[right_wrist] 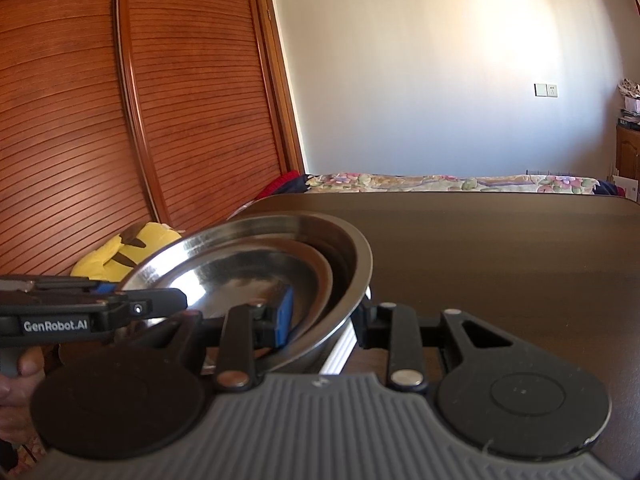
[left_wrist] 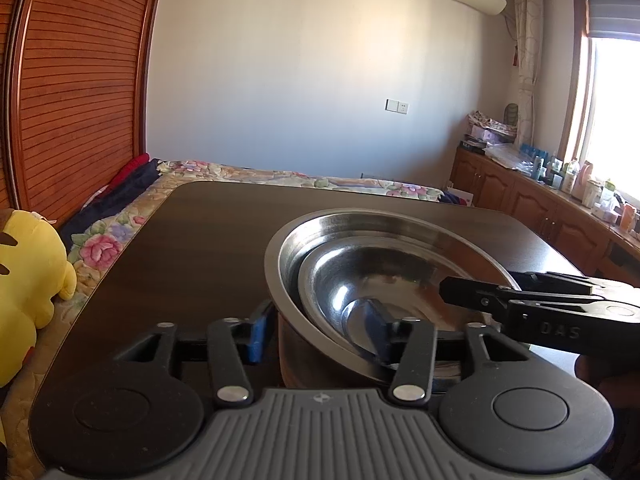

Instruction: Organize plates and bowls

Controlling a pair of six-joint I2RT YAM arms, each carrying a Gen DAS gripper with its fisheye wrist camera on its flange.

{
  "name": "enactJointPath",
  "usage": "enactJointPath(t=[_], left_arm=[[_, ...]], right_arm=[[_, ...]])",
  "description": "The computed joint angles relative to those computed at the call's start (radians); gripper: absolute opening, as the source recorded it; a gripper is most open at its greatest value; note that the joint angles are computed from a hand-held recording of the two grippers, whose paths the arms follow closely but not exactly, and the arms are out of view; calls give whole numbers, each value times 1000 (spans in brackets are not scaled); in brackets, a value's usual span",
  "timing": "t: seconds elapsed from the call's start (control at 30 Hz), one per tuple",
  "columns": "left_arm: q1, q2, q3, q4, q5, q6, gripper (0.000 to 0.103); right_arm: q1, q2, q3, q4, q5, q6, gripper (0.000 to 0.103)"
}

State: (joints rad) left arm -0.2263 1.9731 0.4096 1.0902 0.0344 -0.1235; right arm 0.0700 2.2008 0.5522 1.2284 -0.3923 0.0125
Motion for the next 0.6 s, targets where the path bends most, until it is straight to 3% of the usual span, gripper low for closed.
enactJointPath(t=[0.07,0.13,0.33,0.6], left_arm=[[-1,1,1,-1,-3,-3,60],[-3,-2,0,0,-13,-3,73],[-14,-21,-20,18,-48,2,88],[-39,-72,-57,32,-90,13,92]], right_arm=[[1,-1,-2,2,5,-5,42],[3,-2,-9,16,15,-9,58],[-9,-8,-30,42,21,-11,64],[-35,-15,-77,110,27,-9,71]])
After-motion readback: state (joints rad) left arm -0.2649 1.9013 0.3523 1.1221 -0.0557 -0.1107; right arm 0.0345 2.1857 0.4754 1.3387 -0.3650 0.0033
